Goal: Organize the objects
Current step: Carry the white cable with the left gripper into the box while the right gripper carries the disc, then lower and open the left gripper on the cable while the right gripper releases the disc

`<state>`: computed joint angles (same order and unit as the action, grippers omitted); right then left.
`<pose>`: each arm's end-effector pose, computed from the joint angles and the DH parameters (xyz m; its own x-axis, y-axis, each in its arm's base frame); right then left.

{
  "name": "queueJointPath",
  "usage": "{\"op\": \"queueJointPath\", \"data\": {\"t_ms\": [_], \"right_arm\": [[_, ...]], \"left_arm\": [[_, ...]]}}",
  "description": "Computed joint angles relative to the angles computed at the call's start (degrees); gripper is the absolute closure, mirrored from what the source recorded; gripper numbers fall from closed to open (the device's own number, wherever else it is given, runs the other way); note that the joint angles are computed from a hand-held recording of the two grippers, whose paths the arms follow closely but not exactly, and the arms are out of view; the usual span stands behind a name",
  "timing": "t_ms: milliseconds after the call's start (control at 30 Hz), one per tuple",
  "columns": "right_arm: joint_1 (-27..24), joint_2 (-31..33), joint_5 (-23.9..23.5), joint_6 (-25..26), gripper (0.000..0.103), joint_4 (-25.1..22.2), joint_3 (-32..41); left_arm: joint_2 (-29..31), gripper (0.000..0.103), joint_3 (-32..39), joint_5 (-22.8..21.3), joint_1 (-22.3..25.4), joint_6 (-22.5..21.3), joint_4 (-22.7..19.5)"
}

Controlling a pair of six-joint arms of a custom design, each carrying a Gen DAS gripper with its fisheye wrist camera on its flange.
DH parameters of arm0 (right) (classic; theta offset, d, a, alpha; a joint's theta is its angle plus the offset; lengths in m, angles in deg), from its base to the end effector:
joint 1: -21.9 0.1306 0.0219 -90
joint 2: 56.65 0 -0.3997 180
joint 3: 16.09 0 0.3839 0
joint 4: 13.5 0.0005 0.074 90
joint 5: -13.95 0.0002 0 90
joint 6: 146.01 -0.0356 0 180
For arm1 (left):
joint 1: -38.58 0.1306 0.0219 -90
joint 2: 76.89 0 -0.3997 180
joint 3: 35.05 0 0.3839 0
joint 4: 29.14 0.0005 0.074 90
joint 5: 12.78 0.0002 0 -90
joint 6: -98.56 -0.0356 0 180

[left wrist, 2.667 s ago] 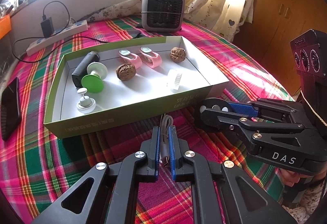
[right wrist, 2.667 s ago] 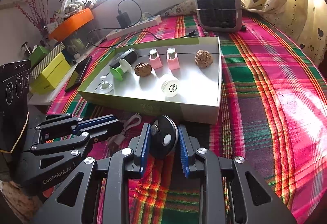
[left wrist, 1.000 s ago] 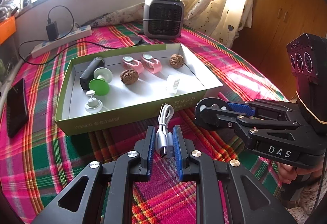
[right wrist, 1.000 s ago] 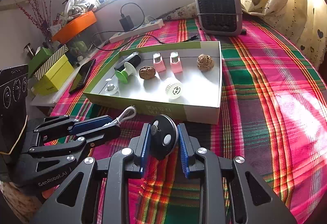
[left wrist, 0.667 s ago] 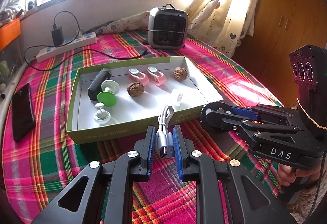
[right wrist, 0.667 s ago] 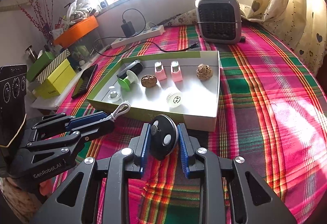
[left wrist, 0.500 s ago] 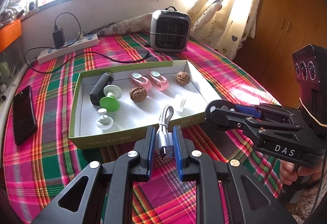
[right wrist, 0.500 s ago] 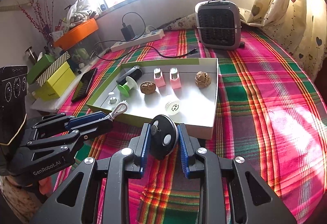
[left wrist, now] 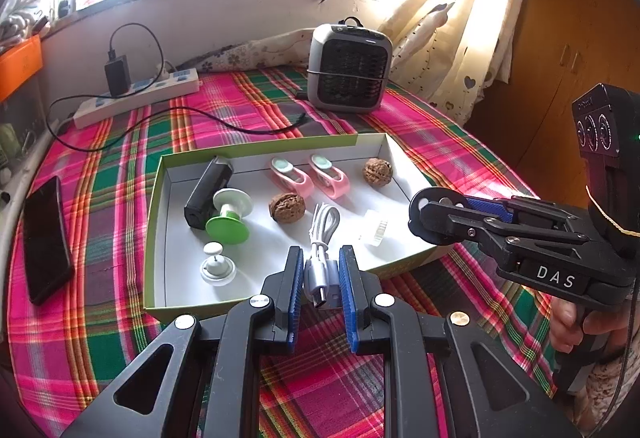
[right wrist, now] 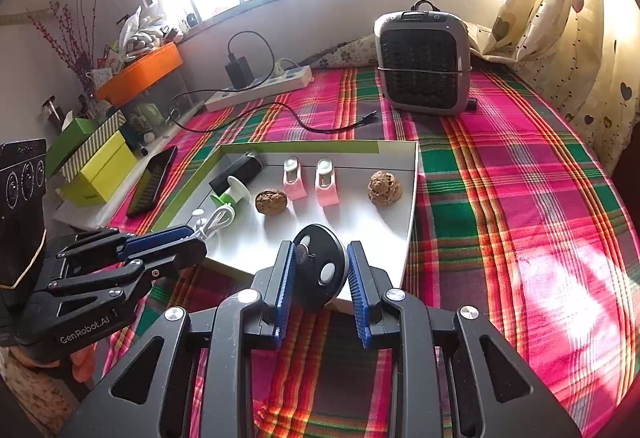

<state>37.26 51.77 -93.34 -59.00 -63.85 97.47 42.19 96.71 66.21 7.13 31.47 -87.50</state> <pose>0.5822 0.1704 0.4674 -0.7071 -0.1426 -0.6925 -0.4185 0.8739 0.2474 0.5720 -0.3425 0.4861 -0.7173 -0.0092 -0.6967 0.1293 0.9808 -0.1461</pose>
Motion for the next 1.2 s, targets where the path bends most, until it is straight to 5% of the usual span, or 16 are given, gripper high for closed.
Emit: {"op": "queueJointPath", "data": {"t_ms": [700,1200], "right_arm": [[-0.1,9.3,2.2,1.9,0.076,-6.3,12.3],[0.4,11.6,4.0,4.0,0.076,-7.8,14.7]], "left_arm": [[5.4,0.087,6.5,1.3,1.7,0.2,-3.2],[7.8,0.087,8.7,2.5,2.3,1.0,-5.2]]}}
